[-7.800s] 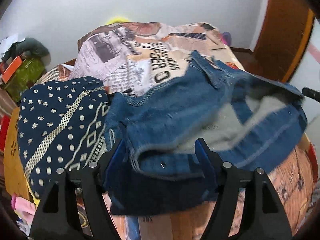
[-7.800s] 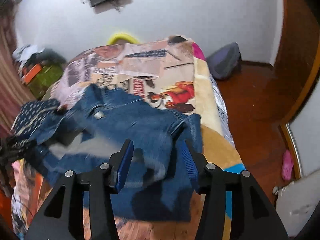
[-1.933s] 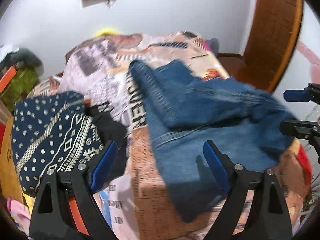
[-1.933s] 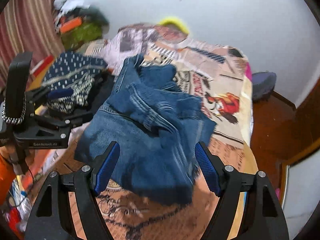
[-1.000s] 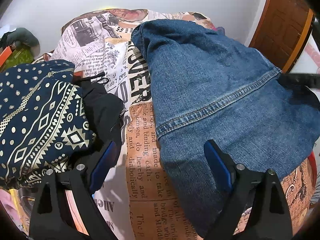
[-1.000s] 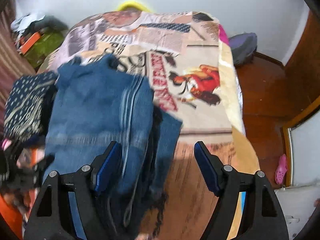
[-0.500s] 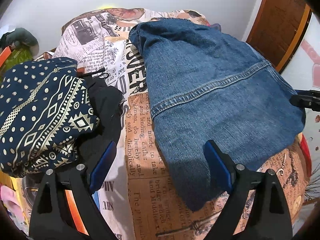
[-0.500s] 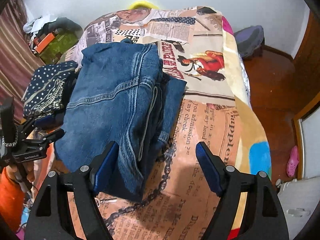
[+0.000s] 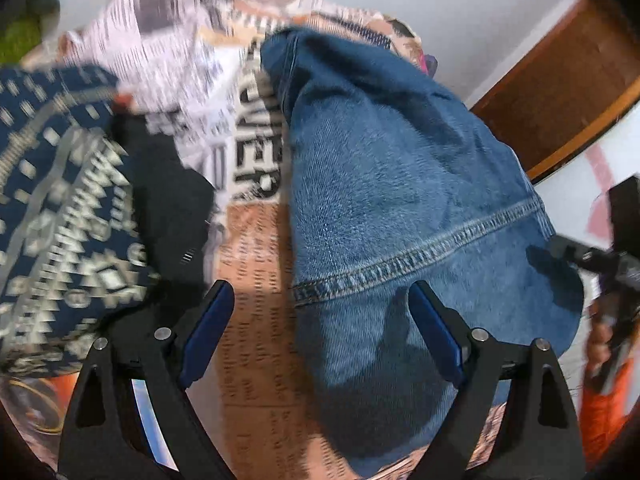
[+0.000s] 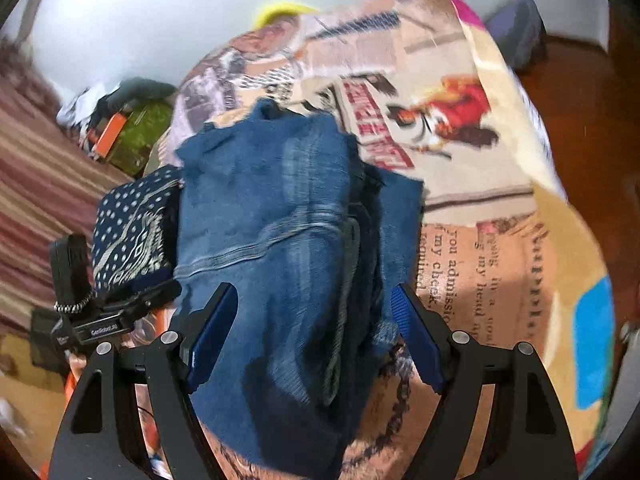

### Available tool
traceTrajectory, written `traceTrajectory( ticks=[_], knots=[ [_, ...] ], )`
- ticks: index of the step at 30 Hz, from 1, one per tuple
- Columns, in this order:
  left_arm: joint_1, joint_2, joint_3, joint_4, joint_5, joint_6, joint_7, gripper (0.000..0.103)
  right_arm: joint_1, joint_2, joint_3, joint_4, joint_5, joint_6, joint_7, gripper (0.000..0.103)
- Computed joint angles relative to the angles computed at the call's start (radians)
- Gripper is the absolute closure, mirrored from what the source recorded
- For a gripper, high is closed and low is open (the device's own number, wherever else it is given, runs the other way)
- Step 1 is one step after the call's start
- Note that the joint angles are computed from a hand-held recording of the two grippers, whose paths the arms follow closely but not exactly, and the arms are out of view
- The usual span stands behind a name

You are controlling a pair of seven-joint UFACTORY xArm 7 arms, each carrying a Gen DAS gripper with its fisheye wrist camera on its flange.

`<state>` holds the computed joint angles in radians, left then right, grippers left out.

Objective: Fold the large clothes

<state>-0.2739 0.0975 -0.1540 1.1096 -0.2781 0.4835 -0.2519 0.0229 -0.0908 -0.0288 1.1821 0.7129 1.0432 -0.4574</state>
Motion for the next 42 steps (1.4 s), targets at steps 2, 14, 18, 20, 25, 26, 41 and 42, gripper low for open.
traceTrajectory(
  ticks=[2,14,18,20,25,26,41,42],
  knots=[
    [0.02,0.035,-0.015,0.021,-0.117,0.012,0.084,0.014,-0.007,0.039,-0.004,0.019,0.003,0.014,0.023,0.027],
    [0.082,0.16,-0.08,0.123,-0.531,0.057,0.395,0.015,-0.065,0.146,0.026,0.087,0.126,0.102,-0.03,0.019],
    [0.048,0.164,-0.075,0.126,-0.486,0.014,0.343,0.02,-0.066,0.167,0.034,0.117,0.112,0.12,-0.021,0.031],
    [0.041,0.151,-0.078,0.111,-0.474,-0.009,0.335,0.029,-0.071,0.159,0.033,0.113,0.109,0.123,-0.011,0.04],
    [0.019,0.1,-0.068,0.089,-0.417,-0.012,0.277,0.053,-0.075,0.113,0.025,0.096,0.125,0.146,-0.013,0.064],
    [0.001,0.085,-0.056,0.089,-0.355,-0.009,0.232,0.058,-0.072,0.097,0.024,0.092,0.125,0.148,-0.009,0.064],
    [-0.027,-0.358,0.046,-0.057,-0.042,-0.036,0.055,0.069,0.068,-0.014,0.037,0.232,0.209,0.095,-0.015,0.067],
    [-0.014,-0.388,0.053,-0.064,-0.021,-0.033,0.049,0.069,0.085,-0.004,0.049,0.259,0.218,0.079,-0.017,0.067]
  ],
)
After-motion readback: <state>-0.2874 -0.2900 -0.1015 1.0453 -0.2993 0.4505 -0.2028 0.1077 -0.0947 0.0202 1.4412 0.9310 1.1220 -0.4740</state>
